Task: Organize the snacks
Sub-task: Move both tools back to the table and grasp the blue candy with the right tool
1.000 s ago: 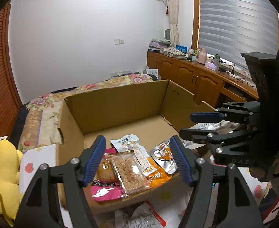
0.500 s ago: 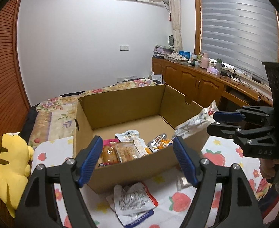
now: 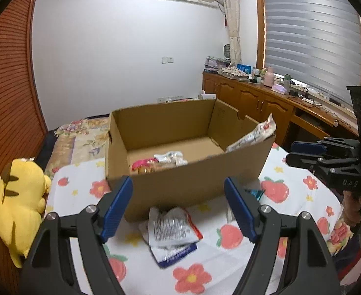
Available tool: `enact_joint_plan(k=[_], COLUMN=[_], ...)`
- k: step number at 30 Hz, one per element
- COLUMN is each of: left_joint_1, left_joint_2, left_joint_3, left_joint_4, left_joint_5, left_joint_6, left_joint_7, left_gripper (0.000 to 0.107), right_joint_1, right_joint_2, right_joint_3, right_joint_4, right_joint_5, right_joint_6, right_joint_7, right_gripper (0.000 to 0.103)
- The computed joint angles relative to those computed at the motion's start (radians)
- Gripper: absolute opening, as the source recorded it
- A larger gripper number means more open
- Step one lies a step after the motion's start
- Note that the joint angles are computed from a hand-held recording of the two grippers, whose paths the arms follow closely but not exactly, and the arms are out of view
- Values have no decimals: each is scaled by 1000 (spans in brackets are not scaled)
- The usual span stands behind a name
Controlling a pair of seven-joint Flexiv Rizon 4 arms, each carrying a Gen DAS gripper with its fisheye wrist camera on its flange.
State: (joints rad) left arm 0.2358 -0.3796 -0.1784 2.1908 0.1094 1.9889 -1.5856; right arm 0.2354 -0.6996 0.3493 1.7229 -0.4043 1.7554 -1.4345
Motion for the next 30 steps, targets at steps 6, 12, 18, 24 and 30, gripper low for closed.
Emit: enact_joint_plan(k=[6,12,18,24,30], left_joint_1=[-7,11,3,-24,-2], left_joint_2=[-11,-51,-86,-97,-96], left_joint_3=[18,12,29,63,58], left_joint_4=[58,72,72,93,110], left_joint_5=[2,10,0,-19,-6], left_joint_6=[25,34,43,67,70], left_joint_7=[-25,-43,-50,-26,-32], left_gripper=[78,78,78,78,78], right_joint_1=[-14,-32,-24,28,90], right_joint_2=[-3,-65,-131,-175,-198], right_joint_3=[-8,12,31,8,-51], right_joint_4=[55,18,-73,-162,-220], right_joint_5=[1,9,18,53,96], right_joint_6=[14,-34,-113,-198,-257], right_joint_7=[-6,7,-23,-74,-97], right_gripper=[43,43,43,43,43])
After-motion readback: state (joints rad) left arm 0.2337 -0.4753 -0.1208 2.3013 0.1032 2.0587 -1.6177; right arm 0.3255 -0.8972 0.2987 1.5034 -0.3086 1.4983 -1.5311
